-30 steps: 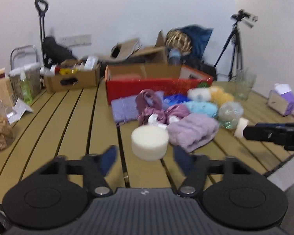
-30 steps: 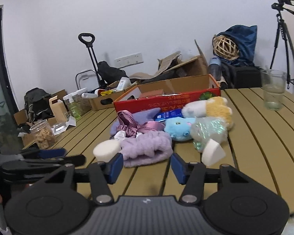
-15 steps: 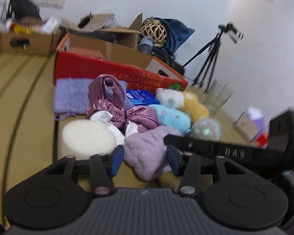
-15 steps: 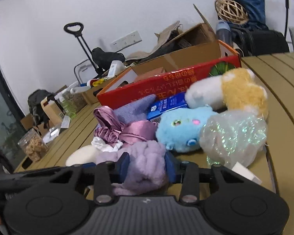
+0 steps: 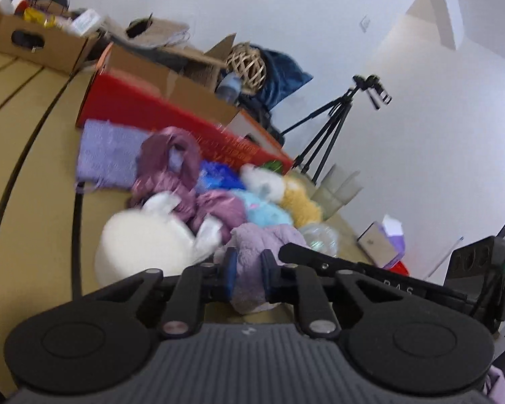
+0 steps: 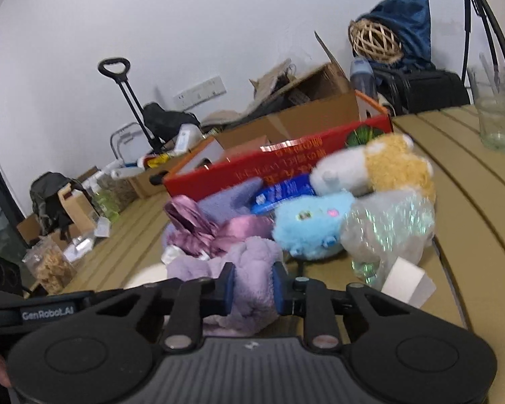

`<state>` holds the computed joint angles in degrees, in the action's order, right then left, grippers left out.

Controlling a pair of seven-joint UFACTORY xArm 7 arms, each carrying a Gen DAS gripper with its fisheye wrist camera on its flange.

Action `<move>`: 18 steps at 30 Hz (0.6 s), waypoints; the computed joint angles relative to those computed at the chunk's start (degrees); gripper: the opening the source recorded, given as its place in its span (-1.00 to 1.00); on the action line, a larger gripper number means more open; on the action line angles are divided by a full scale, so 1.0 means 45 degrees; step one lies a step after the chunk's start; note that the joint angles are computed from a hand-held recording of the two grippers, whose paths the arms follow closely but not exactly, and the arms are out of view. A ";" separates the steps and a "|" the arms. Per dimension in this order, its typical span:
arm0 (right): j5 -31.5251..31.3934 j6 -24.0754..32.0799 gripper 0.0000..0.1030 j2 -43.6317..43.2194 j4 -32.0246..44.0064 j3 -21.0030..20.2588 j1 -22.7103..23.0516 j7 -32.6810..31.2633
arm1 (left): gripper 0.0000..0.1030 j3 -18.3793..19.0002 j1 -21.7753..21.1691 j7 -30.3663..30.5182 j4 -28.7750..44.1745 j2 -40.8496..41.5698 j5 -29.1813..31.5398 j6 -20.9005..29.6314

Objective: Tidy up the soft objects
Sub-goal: 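Grasp the lavender fuzzy towel with the right gripper while the left gripper grips it too, then carry the lavender towel into the cardboard box and open both grippers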

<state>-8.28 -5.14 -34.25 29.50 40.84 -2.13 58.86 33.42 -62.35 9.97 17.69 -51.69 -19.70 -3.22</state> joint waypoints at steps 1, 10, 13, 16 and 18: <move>-0.0009 0.0006 -0.58 -0.0085 0.0015 -0.0376 0.0340 -0.0128 | -0.70 -0.0290 0.0069 -0.0063 0.0094 -0.0145 0.0031 -0.0124; -0.0218 0.0199 -0.58 0.2933 0.3721 -0.5617 0.3198 -0.4290 | -0.70 -0.0254 -0.0911 0.4401 0.7207 0.4957 -0.5092 0.2506; 0.1449 0.1102 -0.58 0.5245 0.6430 -0.8556 0.5596 -0.7098 | -0.70 0.0592 -0.0636 0.5253 1.1205 0.8907 -0.7079 0.4782; 0.5336 0.2334 -0.58 0.7642 0.9329 -1.0162 0.6622 -1.0858 | -0.70 0.1804 -0.0003 0.6070 1.4964 1.2893 -0.9421 0.7383; 0.6475 0.3042 -0.58 0.9180 1.1031 -1.0328 0.6197 -1.1879 | -0.70 0.1864 0.1206 0.5608 1.7195 1.5342 -1.0557 0.8765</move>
<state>20.85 8.55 7.06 79.14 -5.63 25.75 5.40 41.80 -56.92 35.21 95.07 17.35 -67.21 36.22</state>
